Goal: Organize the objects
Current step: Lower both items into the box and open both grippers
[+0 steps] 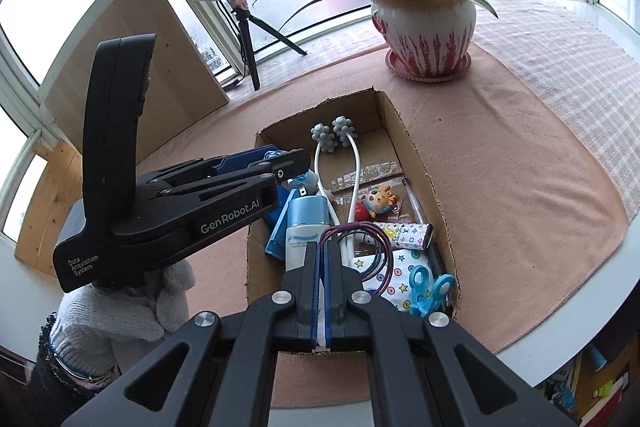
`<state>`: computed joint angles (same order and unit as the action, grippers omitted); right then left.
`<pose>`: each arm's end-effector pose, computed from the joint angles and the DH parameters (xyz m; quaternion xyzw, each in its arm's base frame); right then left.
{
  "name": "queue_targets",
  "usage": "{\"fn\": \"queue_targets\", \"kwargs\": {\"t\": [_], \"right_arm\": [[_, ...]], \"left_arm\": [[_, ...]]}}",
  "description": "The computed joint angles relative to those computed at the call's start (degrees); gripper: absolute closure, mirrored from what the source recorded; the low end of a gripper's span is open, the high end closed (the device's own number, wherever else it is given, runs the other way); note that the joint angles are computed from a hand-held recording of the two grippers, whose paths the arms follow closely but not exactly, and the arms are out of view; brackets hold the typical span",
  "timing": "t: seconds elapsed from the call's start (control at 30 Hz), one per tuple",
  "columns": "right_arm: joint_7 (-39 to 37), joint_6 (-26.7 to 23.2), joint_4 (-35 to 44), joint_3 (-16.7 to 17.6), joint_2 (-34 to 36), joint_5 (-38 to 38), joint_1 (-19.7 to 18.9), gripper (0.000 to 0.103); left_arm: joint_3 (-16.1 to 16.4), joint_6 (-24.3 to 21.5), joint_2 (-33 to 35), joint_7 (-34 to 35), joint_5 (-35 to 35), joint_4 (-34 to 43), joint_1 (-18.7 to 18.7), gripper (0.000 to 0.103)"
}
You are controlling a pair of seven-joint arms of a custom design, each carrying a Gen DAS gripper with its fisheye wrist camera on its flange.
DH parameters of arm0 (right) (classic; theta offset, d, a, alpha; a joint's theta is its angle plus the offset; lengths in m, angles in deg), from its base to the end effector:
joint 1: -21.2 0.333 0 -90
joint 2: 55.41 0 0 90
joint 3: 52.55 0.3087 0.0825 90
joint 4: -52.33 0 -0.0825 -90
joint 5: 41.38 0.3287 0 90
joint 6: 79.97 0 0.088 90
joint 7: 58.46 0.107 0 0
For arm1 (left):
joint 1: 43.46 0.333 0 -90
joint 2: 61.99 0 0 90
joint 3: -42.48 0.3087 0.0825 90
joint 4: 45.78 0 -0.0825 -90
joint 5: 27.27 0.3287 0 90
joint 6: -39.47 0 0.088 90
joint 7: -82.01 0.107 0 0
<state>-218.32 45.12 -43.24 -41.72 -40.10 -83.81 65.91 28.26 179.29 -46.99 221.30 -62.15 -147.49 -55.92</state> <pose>0.3767 0.4833 0.4972 -0.4390 0.8393 -0.1608 0.2776 0.5529 -0.2632 0.4767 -0.3061 0.8945 -0.3256 0.0110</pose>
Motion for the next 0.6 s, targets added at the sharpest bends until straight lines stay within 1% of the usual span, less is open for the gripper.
{"fn": "queue_targets", "kwargs": {"t": [0.03, 0.07, 0.1, 0.13, 0.17, 0.2, 0.23, 0.33, 0.4, 0.6], "right_arm": [[-0.7, -0.8, 0.8, 0.1, 0.4, 0.1, 0.1, 0.101], [-1.1, -1.8, 1.5, 0.0, 0.7, -0.3, 0.4, 0.1], [-1.4, -3.2, 2.5, -0.1, 1.1, -0.7, 0.9, 0.095], [-2.2, -4.7, 3.6, 0.0, 1.7, -0.4, 1.2, 0.089], [-2.8, -5.8, 4.5, -0.1, 2.1, -0.3, 1.4, 0.074], [-2.5, -6.8, 5.0, -0.3, 2.3, -0.9, 1.9, 0.063], [-2.1, -8.1, 5.7, -0.5, 2.5, -1.6, 2.6, 0.061], [-3.0, -11.1, 7.9, -0.6, 3.4, -1.7, 3.4, 0.06], [-3.7, -12.3, 9.2, -0.7, 3.9, -1.6, 3.8, 0.058], [-5.1, -15.7, 13.1, -1.3, 5.8, -1.9, 5.2, 0.057]], "left_arm": [[0.0, 0.2, 0.0, 0.1, 0.0, 0.0, 0.0, 0.056], [0.1, 0.4, -0.1, 0.0, 0.0, 0.0, -0.1, 0.035], [-0.1, 0.6, -0.3, 0.6, -0.7, -0.3, 0.1, 0.028], [-0.1, 0.8, -0.4, 0.8, -0.9, -0.4, 0.2, 0.028], [0.0, 1.0, -0.5, 0.8, -0.9, -0.5, 0.2, 0.028], [0.0, 1.0, -0.6, 1.0, -1.1, -0.6, 0.3, 0.028], [0.1, 0.9, -0.6, 0.9, -1.0, -0.6, 0.4, 0.028], [0.3, 0.6, -0.6, 0.6, -0.9, -0.3, 0.6, 0.028], [0.4, 0.5, -0.6, 0.4, -1.0, -0.2, 0.8, 0.028], [0.9, 0.3, -0.5, 0.0, -1.2, 0.3, 1.7, 0.028]]}}
